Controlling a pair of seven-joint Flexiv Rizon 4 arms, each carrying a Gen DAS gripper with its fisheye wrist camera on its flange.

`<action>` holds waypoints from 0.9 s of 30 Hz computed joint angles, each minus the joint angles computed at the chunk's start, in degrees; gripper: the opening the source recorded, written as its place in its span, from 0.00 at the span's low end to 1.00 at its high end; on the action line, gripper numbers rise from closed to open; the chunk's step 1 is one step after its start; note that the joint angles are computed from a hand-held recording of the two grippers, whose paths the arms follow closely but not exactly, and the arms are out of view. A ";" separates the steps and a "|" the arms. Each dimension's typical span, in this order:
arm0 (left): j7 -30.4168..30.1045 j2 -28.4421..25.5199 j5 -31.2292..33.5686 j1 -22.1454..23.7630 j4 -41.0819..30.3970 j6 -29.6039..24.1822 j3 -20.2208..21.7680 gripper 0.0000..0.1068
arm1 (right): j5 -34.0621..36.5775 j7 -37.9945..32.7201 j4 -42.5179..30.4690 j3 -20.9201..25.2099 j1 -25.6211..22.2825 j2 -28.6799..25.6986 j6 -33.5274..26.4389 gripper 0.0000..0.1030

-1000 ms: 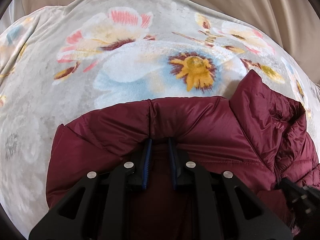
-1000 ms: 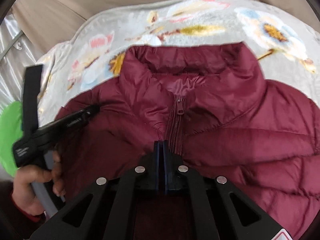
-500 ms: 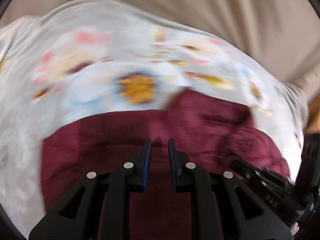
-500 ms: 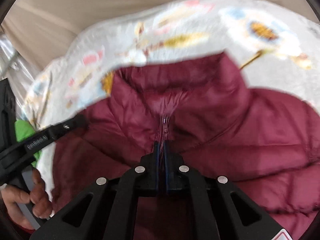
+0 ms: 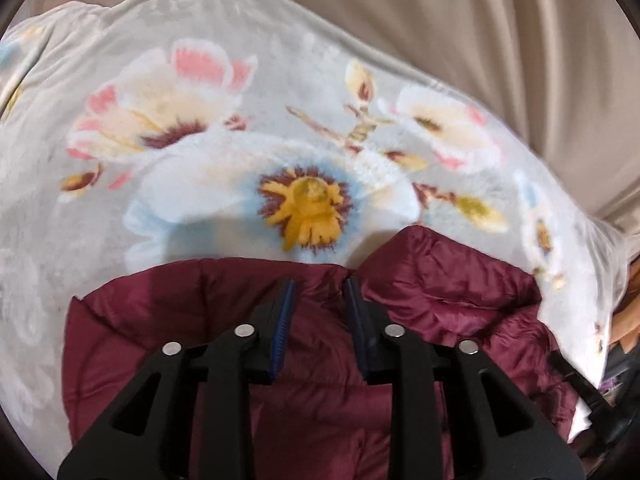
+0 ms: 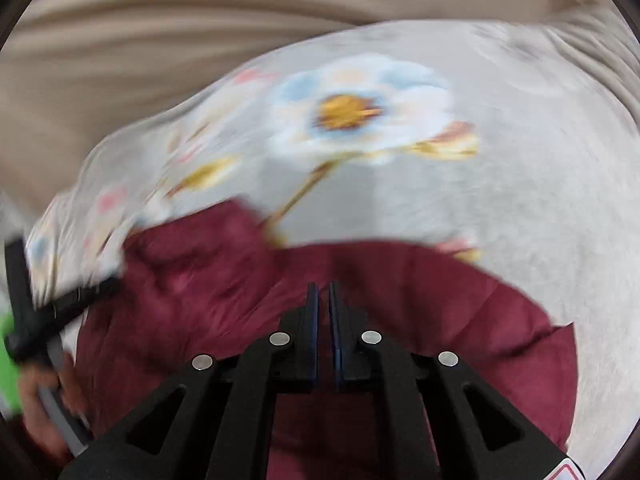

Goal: Fold large clothes
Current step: 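Grasp the folded jacket edge with the right gripper and fold it over, then release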

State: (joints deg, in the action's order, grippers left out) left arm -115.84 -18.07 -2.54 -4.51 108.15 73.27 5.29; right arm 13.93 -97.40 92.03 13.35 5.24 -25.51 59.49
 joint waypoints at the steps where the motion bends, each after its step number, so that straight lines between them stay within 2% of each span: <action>1: -2.71 0.12 3.70 -1.93 -0.72 -1.82 2.57 0.33 | -3.56 1.04 0.57 -2.13 1.23 -0.68 -1.30 0.06; 2: -4.35 -0.36 7.10 -2.93 -2.06 -6.36 4.34 0.33 | -4.70 1.96 0.62 -3.19 1.14 -1.30 -1.63 0.00; 3: -4.16 -0.51 6.76 -2.40 -1.52 -7.64 4.25 0.34 | -4.17 3.73 0.48 -3.81 0.33 -1.62 -1.26 0.00; 5: -3.15 0.99 3.29 0.68 3.15 -3.21 1.95 0.31 | -2.90 6.71 1.40 -4.10 -1.14 -0.09 0.28 0.00; 6: -4.02 2.04 3.49 0.73 4.51 -2.12 2.28 0.26 | -2.66 6.81 2.47 -3.85 -1.68 1.03 1.68 0.04; 8: -8.54 4.13 8.88 -1.58 4.17 -4.65 4.93 0.26 | -1.63 4.75 5.41 -2.54 -3.02 3.87 4.41 0.12; 10: -11.37 7.56 11.63 -2.09 6.83 -3.07 4.57 0.28 | -1.24 2.56 6.77 -1.58 -3.61 4.78 2.68 0.12; 11: -12.25 8.58 13.24 -2.10 7.71 -2.97 4.25 0.28 | -3.67 3.06 8.17 -2.85 -2.43 4.63 2.70 0.11; 12: -13.71 9.54 16.21 -2.69 7.89 -4.72 4.12 0.28 | -5.42 3.57 9.28 -3.94 -1.90 4.51 3.05 0.02; 14: -14.69 11.51 20.06 -2.65 9.44 -8.08 3.38 0.30 | -3.97 4.79 9.91 -4.20 -3.39 4.74 2.49 0.00; 16: -15.45 13.49 22.39 -1.76 11.42 -9.91 2.67 0.30 | -3.80 6.73 12.62 -4.86 -3.87 8.00 4.84 0.00; 18: -16.94 17.18 24.09 -0.81 14.34 -11.38 2.18 0.30 | -1.07 4.40 15.08 -3.39 -5.21 11.72 6.72 0.12; 20: -16.90 20.40 23.94 0.33 17.16 -11.99 1.46 0.30 | 3.94 -1.08 17.63 -1.55 -6.78 15.59 4.94 0.12; 22: -16.54 22.58 23.99 1.35 19.71 -13.32 0.50 0.30 | 3.21 -2.81 20.54 -2.91 -5.96 16.79 3.32 0.16; 23: -17.25 23.03 24.33 2.07 20.62 -14.01 -0.09 0.31 | -0.08 -0.87 22.72 -4.30 -4.82 16.53 3.89 0.16; 24: -18.00 23.47 24.34 2.91 21.86 -13.40 -0.38 0.31 | -1.48 1.07 24.03 -5.86 -4.20 16.02 3.75 0.08; 25: -18.13 23.78 24.02 3.69 22.63 -12.52 -0.72 0.31 | 0.84 0.74 23.49 -5.57 -5.15 15.92 2.33 0.03; 27: -18.40 25.41 24.00 4.85 23.20 -14.04 -1.80 0.31 | 3.35 2.00 23.54 -6.13 -5.90 17.69 1.61 0.01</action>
